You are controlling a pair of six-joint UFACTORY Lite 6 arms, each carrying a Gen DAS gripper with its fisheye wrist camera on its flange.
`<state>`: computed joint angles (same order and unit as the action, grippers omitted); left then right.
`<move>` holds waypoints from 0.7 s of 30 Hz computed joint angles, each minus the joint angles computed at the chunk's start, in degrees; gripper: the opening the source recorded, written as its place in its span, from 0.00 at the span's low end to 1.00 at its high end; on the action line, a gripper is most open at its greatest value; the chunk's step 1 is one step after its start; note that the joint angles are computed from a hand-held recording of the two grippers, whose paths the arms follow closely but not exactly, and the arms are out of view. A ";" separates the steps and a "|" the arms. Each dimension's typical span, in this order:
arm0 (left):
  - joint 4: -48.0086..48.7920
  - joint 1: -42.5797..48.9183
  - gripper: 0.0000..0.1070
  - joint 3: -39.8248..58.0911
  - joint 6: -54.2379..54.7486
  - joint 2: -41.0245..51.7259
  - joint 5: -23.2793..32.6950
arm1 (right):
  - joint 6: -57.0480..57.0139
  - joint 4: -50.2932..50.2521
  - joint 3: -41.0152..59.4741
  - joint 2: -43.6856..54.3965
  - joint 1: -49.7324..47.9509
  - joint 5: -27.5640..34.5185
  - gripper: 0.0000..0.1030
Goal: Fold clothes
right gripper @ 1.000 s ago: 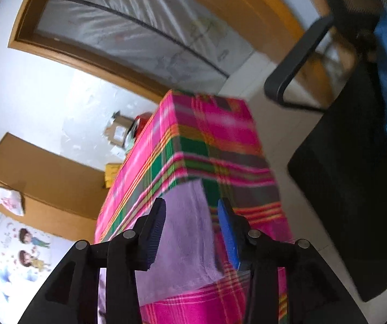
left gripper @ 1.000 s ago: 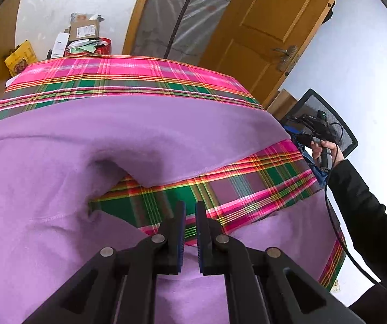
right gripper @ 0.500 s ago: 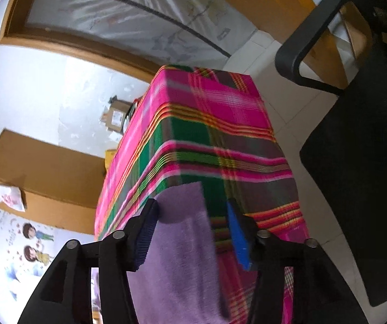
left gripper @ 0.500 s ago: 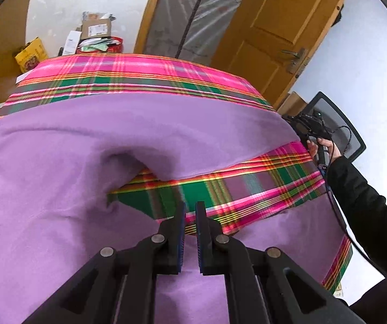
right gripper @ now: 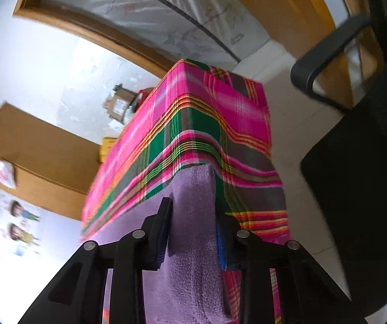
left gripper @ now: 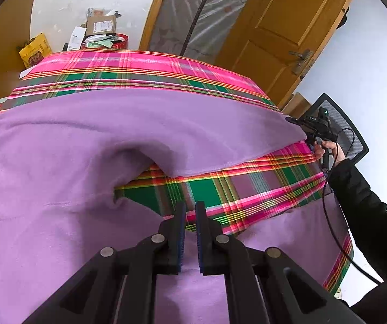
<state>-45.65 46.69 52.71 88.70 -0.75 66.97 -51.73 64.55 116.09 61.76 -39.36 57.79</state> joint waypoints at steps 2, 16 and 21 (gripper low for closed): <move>-0.02 0.17 0.06 -0.01 -0.02 0.00 0.03 | 0.17 -1.70 -2.91 -3.17 0.65 -3.34 0.31; 0.13 0.21 0.06 -1.62 0.54 -0.85 0.13 | -6.86 -2.59 -15.04 -14.73 3.38 -13.65 0.09; 0.20 0.70 0.06 -1.44 0.64 -0.69 0.18 | -5.36 -3.95 -13.99 -16.46 4.64 -17.05 0.08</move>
<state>-45.45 47.39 51.28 89.34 -1.44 67.15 -57.08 60.60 102.10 45.30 -34.72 40.74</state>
